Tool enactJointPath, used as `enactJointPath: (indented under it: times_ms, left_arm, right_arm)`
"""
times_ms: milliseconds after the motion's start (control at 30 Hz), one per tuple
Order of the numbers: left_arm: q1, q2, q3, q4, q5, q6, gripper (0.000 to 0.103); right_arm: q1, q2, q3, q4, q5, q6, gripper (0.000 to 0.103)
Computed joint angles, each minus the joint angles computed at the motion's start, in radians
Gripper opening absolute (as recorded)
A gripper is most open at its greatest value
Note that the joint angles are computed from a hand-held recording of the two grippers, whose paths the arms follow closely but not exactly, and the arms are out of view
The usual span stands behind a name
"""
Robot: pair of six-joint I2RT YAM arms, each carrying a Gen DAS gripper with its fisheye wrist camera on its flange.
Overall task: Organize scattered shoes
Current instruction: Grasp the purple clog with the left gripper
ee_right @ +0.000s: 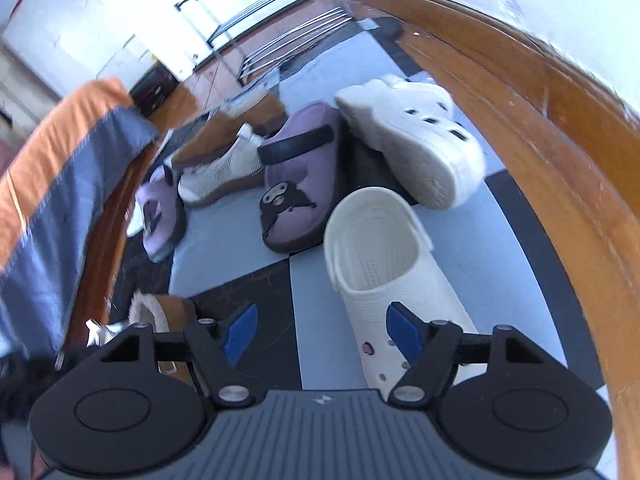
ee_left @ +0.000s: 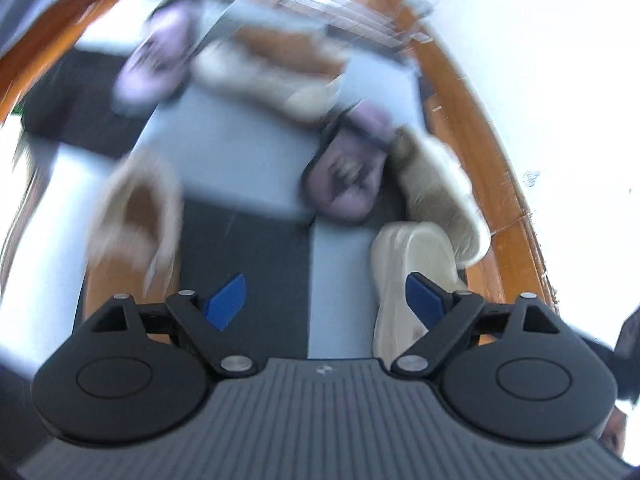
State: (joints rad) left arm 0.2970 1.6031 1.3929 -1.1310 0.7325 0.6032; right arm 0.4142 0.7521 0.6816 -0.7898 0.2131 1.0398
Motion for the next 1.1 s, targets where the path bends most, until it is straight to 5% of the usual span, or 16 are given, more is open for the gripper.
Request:
enactJointPath:
  times_ms: [100, 167, 300, 467, 567, 767, 867, 967, 1033, 1100]
  left_arm:
    - [-0.18, 0.049, -0.053, 0.295, -0.05, -0.184, 0.096]
    - [-0.264, 0.161, 0.007, 0.348, -0.112, -0.242, 0.091]
    - [-0.318, 0.295, 0.054, 0.462, -0.124, -0.346, 0.063]
    - [-0.34, 0.413, 0.071, 0.639, -0.091, -0.429, 0.063]
    - [-0.345, 0.484, 0.136, 0.617, -0.028, -0.439, 0.063]
    - [-0.42, 0.503, 0.114, 0.742, -0.19, -0.46, 0.066]
    - [-0.44, 0.589, 0.229, 0.687, -0.221, -0.548, 0.072]
    - [-0.469, 0.632, 0.29, 0.65, -0.275, -0.529, 0.072]
    - [-0.484, 0.614, 0.238, 0.686, -0.335, -0.583, 0.068]
    - [-0.467, 0.607, 0.196, 0.72, -0.283, -0.685, 0.048]
  right_arm:
    - [-0.035, -0.092, -0.082, 0.026, -0.056, -0.004, 0.072]
    - [-0.054, -0.139, -0.111, 0.023, -0.093, 0.009, 0.072]
    - [-0.071, -0.183, -0.103, -0.013, -0.186, 0.051, 0.072]
    - [-0.02, -0.116, -0.065, 0.051, -0.214, 0.021, 0.072]
    - [0.003, -0.067, -0.052, 0.09, -0.222, 0.009, 0.072]
    - [0.013, 0.013, -0.062, 0.137, -0.277, -0.007, 0.072]
    - [0.003, 0.026, -0.072, 0.15, -0.288, -0.012, 0.072]
    - [-0.004, 0.033, -0.081, 0.155, -0.291, -0.01, 0.072]
    - [-0.011, 0.035, -0.091, 0.161, -0.296, -0.009, 0.072]
    - [-0.022, 0.039, -0.101, 0.164, -0.309, -0.006, 0.072]
